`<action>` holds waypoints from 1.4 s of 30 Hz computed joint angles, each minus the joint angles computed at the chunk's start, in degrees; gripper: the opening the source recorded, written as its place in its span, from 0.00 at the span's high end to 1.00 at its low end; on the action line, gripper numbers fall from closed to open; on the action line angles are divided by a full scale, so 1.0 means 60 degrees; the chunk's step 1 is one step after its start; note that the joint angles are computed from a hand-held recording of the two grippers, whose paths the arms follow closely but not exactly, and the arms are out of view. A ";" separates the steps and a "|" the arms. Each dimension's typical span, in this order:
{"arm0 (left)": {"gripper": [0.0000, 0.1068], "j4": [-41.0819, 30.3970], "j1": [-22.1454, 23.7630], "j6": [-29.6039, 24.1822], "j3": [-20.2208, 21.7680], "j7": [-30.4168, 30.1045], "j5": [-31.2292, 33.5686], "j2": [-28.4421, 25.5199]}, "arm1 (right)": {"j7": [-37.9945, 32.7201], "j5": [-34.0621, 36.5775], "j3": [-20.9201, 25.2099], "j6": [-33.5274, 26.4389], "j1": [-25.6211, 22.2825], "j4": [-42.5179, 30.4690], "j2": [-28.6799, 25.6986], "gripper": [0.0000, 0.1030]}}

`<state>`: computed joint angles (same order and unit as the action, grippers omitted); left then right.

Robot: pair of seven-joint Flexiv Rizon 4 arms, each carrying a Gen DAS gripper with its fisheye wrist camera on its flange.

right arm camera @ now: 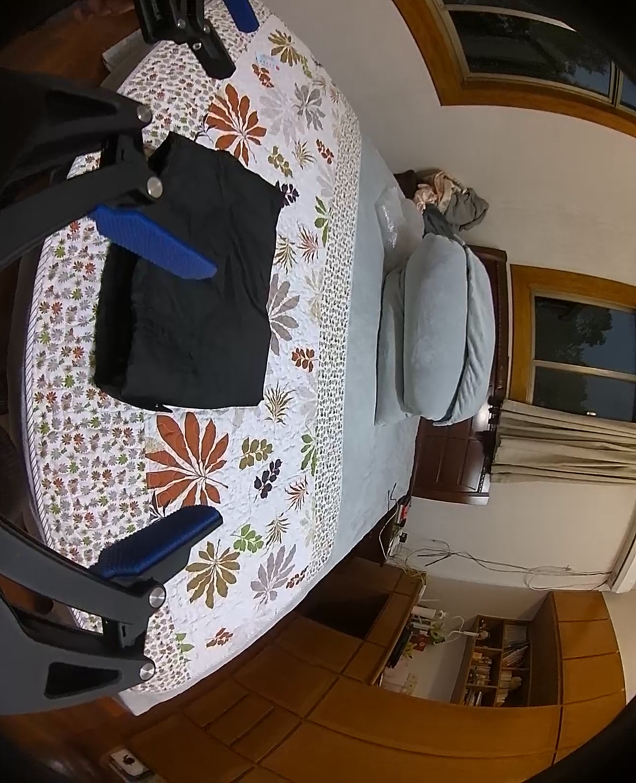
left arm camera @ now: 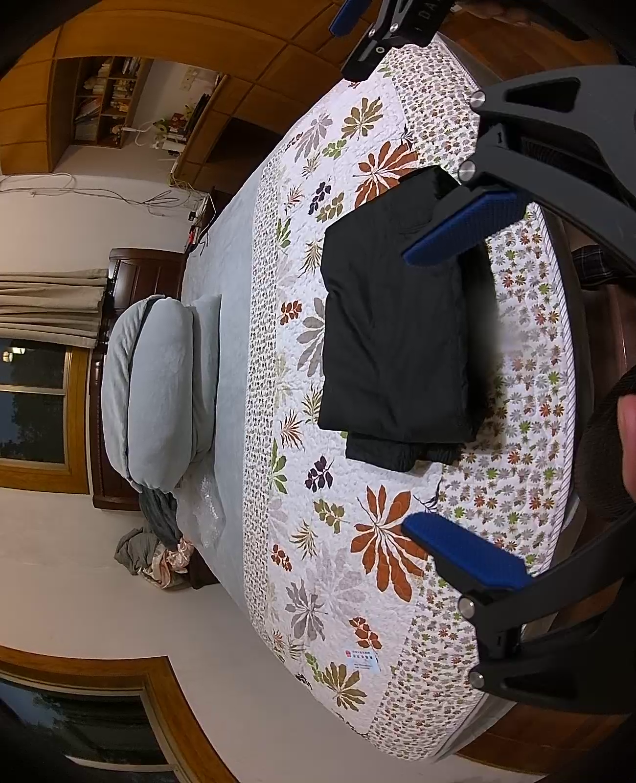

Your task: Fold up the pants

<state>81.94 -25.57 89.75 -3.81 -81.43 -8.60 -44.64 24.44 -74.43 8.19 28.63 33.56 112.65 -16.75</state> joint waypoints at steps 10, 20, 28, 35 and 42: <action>0.06 -0.0029 0.0009 -0.0009 -0.0016 0.0003 0.0017 -0.0017 | 0.0046 0.0017 0.0008 0.0003 -0.0010 0.0028 0.0010 0.08; 0.06 0.0011 0.0059 -0.0005 -0.0074 0.0038 0.0020 0.0000 | 0.0081 0.0035 0.0018 0.0017 -0.0002 0.0048 0.0008 0.08; 0.06 0.0062 0.0071 0.0031 -0.0081 0.0058 0.0021 0.0011 | 0.0099 0.0069 0.0023 0.0029 0.0004 0.0043 -0.0006 0.08; 0.06 0.0081 0.0096 0.0037 -0.0121 0.0108 0.0025 0.0011 | 0.0188 -0.0007 0.0010 -0.0046 0.0043 0.0053 -0.0004 0.06; 0.06 0.0062 0.0132 0.0032 -0.0195 0.0235 0.0023 -0.0013 | 0.0295 0.0014 0.0020 -0.0344 0.0113 -0.0016 -0.0011 0.03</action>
